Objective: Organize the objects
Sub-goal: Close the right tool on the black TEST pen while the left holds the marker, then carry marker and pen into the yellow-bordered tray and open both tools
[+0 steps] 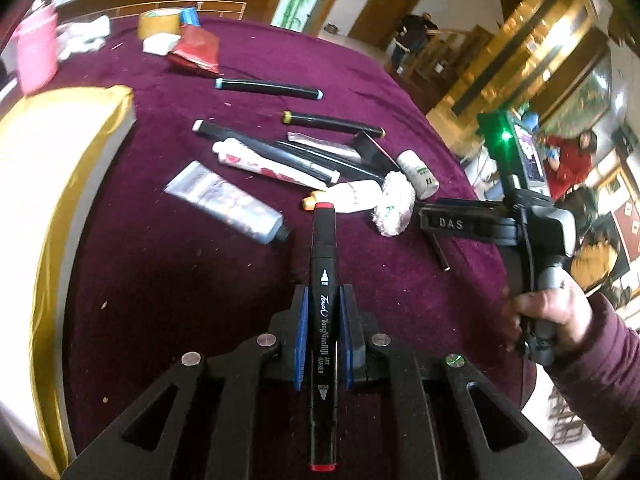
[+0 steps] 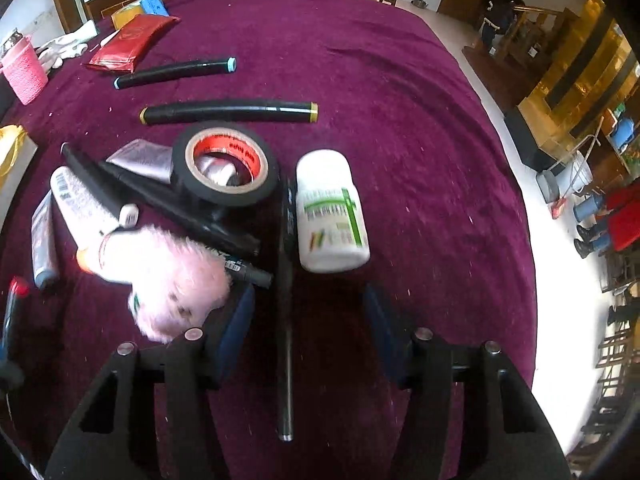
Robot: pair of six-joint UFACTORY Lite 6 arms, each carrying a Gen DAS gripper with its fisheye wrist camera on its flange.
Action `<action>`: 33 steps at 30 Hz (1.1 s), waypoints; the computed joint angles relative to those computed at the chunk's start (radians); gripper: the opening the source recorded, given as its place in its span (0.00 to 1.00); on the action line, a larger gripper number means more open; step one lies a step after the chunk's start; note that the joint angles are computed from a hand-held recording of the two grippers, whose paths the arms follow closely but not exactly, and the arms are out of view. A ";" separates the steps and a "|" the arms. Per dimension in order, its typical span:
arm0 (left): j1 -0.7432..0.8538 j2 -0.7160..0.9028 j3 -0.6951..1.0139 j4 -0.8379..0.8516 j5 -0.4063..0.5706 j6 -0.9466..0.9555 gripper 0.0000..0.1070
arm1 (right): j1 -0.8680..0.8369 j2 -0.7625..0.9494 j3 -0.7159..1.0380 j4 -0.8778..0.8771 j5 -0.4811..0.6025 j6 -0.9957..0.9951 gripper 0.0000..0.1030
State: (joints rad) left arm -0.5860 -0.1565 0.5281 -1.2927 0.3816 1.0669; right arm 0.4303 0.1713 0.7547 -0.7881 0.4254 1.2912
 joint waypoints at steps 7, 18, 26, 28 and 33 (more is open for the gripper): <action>0.175 -0.173 -0.115 0.061 0.109 -0.033 0.10 | -0.047 -0.054 -0.031 0.233 -0.093 -0.187 0.06; 0.464 -0.494 -0.201 0.204 0.278 -0.140 0.10 | -0.072 -0.479 -0.159 0.881 -0.007 -0.711 0.06; 0.932 -0.295 -0.030 0.240 0.518 0.076 0.10 | 0.100 -0.310 0.085 1.122 -0.093 -0.798 0.07; 0.968 -0.195 0.028 0.236 0.501 0.132 0.10 | 0.158 -0.200 0.185 1.170 -0.121 -0.825 0.07; 0.961 0.094 0.234 0.243 0.445 0.207 0.10 | 0.269 0.155 0.550 1.244 -0.112 -0.864 0.07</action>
State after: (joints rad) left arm 0.3747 -0.0622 0.7624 -1.0498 0.8264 1.2735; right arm 0.6992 0.3264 1.3048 0.4558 0.3138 0.4271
